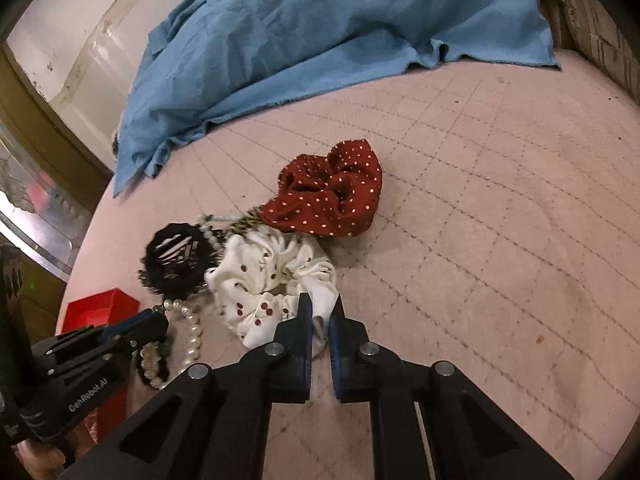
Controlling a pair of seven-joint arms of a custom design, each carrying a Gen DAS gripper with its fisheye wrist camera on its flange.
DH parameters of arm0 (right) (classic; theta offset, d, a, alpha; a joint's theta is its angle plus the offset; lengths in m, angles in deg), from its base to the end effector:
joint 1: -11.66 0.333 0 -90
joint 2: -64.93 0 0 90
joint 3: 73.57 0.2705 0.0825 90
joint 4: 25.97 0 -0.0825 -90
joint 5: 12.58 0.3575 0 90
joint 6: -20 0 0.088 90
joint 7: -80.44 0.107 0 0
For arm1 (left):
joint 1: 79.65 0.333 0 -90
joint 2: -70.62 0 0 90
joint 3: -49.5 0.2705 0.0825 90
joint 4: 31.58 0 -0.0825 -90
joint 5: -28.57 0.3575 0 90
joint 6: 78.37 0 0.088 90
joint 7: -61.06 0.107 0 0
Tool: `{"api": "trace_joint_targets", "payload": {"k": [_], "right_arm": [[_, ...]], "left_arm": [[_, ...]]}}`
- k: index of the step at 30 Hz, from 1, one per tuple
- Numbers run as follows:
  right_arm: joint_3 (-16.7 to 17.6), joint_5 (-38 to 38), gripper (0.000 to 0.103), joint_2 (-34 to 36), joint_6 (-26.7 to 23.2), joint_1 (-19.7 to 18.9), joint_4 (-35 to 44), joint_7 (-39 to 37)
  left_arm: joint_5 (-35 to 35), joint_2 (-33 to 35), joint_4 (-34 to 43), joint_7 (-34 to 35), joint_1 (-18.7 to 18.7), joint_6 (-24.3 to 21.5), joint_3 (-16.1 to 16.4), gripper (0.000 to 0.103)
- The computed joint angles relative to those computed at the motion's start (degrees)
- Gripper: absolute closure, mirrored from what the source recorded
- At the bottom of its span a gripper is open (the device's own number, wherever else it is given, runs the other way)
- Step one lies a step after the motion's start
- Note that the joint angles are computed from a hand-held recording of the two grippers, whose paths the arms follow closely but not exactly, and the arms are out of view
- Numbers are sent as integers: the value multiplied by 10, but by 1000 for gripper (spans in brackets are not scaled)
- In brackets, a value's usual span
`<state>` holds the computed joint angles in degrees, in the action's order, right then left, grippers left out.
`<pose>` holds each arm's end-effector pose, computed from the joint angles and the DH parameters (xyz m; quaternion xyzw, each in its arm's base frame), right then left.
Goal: Organize jewelry
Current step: 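Carry bracelet and white scrunchie into the red tray and open both tools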
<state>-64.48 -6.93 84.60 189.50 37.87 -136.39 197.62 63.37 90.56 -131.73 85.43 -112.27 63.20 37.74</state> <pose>0.5231 0.3529 0.3679 -0.6723 0.6571 -0.0334 0.3394 0.4651 -0.4410 0.3879 -0.6771 0.6845 -0.2176 0.1600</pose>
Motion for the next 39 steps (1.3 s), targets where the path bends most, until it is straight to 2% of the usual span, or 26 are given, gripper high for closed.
{"api": "trace_joint_targets", "payload": {"k": [6,12,15,19,21,24,31,39], "right_arm": [[19,29,95,-60,23,-8,-65,-14],[10,13,95,-121,41,14,-127,11],[17,19,95,-156,51,16,-160,6],[23,40,95,-191,59,23,-186,-13],[23,44,95,-204,61,29,-193,-18],[23,43,95,-216,60,37,-194,-21],[28,24,95,-220,38,54,-172,-33],[41,-27,95,-160,-7,73,-74,-34]], "left_arm": [[16,-76,-71,-48,-2,38,-15,93],[26,-150,-142,-104,16,80,-39,93],[33,-189,-176,-130,29,100,-53,93],[34,-234,-213,-155,49,113,-72,93],[42,-254,-225,-170,58,102,-84,93],[49,-290,-249,-184,72,80,-100,93],[14,-375,-332,-182,107,78,-111,93],[-37,-459,-421,-151,149,85,-113,93]]}}
